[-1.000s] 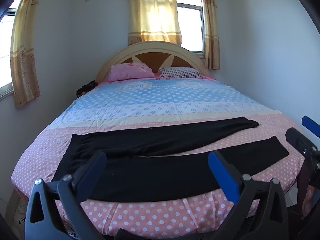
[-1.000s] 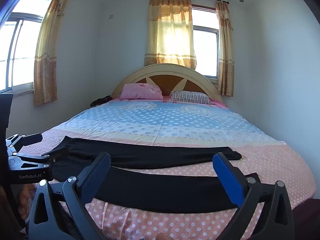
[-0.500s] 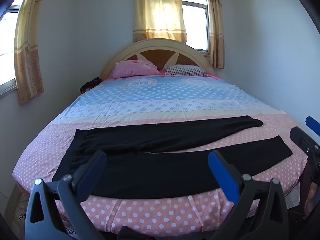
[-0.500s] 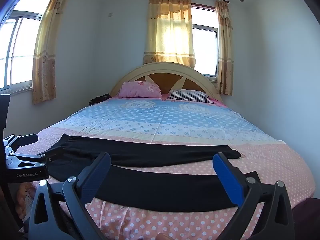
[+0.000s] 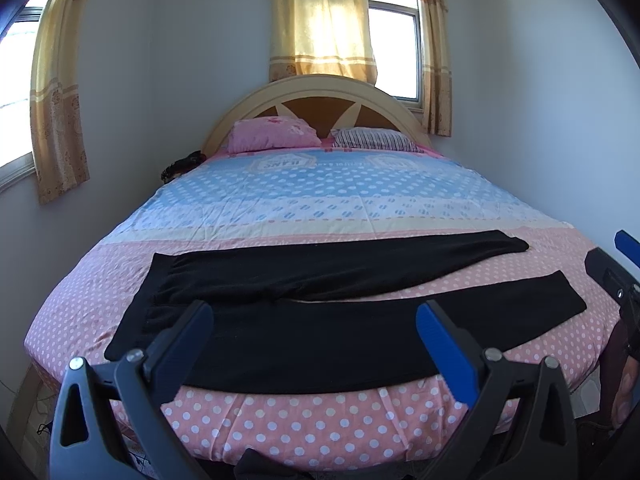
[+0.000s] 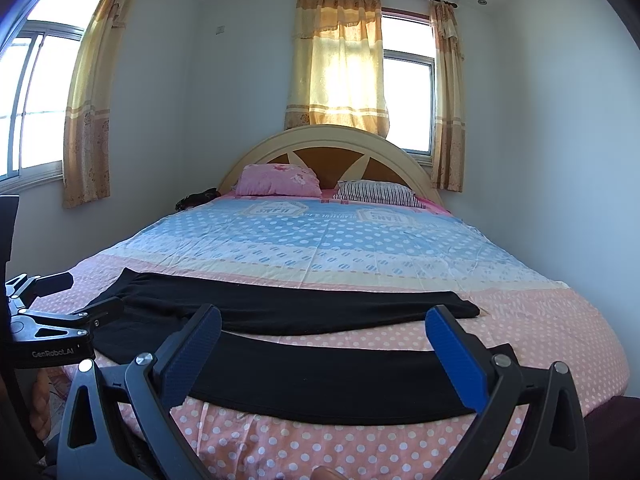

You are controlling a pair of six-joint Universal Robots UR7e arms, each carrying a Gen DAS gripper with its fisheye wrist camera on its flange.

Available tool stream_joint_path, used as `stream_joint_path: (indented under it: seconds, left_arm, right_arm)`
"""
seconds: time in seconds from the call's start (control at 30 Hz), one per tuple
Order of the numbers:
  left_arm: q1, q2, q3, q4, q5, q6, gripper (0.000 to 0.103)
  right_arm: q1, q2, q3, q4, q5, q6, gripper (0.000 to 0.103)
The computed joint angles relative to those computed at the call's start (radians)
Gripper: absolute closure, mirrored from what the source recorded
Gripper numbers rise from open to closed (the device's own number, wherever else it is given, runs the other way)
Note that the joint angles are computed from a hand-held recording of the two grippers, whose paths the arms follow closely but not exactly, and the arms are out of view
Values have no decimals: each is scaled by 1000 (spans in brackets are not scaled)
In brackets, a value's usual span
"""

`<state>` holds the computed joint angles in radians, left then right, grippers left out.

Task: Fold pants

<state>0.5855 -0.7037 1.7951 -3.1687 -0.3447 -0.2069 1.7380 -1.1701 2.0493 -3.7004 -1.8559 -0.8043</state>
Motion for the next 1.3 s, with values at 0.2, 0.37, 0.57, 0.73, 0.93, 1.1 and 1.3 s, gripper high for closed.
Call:
stream_joint_path:
  seconds: [0.2, 0.37, 0.57, 0.73, 0.93, 1.1, 1.3]
  left_arm:
    - [1, -5, 5, -5, 0, 1, 0]
    - [2, -3, 5, -10, 0, 2, 0]
    - [2, -5, 5, -12, 1, 1, 0]
    - [3, -7, 8, -17, 1, 1, 0]
    - [5, -9, 12, -30, 2, 6, 0]
    - [7, -9, 11, -32, 2, 8, 0]
    - [10, -11, 12, -31, 1, 7, 0]
  right_arm:
    - [2, 0, -1, 0, -2, 0, 1]
    - [3, -1, -1, 3, -6, -1, 1]
    - [3, 0, -3, 3, -8, 0, 1]
    - [2, 2, -3, 1, -6, -1, 1]
    - [-1, 6, -5, 2, -7, -6, 1]
    - [-1, 7, -5, 1, -9, -7, 1]
    - [-1, 10, -4, 0, -13, -8, 1]
